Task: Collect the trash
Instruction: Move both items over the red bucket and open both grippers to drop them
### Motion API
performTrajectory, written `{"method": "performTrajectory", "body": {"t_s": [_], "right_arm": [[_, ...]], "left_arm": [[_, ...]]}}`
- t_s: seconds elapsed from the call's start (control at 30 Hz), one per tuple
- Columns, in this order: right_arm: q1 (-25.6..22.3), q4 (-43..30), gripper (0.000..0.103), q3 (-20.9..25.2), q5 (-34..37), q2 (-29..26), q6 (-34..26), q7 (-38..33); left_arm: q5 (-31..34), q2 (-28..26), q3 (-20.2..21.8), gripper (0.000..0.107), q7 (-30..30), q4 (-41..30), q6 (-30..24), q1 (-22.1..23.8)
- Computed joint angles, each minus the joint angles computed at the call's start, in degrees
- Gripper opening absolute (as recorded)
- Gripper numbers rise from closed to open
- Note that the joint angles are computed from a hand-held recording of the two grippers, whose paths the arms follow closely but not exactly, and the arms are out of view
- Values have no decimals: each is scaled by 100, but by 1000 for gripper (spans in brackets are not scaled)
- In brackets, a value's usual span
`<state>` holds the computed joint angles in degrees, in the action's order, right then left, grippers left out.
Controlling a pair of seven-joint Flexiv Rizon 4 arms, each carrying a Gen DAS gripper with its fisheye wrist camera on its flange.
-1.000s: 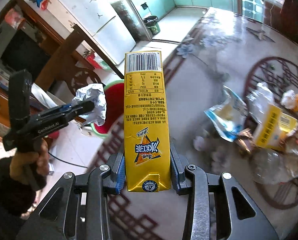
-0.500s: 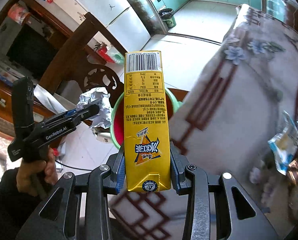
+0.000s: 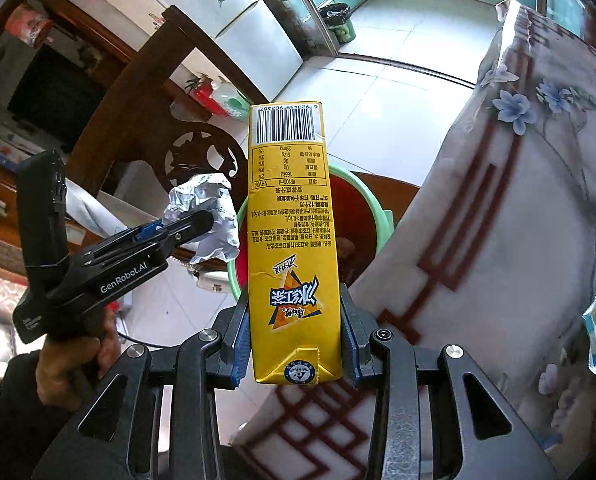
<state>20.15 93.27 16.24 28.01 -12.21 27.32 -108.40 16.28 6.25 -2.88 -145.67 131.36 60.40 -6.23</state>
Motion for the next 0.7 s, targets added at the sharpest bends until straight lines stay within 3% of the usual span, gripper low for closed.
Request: {"method": "performTrajectory", "body": {"t_s": [0.17, 0.23, 0.33, 0.7], "right_arm": [[18, 6, 36, 1, -12, 46, -9, 27], [-9, 1, 36, 0, 57, 68, -25, -14], [-47, 13, 37, -24, 155, 88, -1, 19], [-394, 218, 42, -243, 580, 563, -228, -251]], "left_arm": [[72, -54, -7, 28, -37, -61, -65, 23], [125, -73, -20, 42, -95, -120, -198, 27], [213, -68, -27, 54, -205, -184, -354, 10], [404, -241, -259, 54, -509, -607, -426, -259]]}}
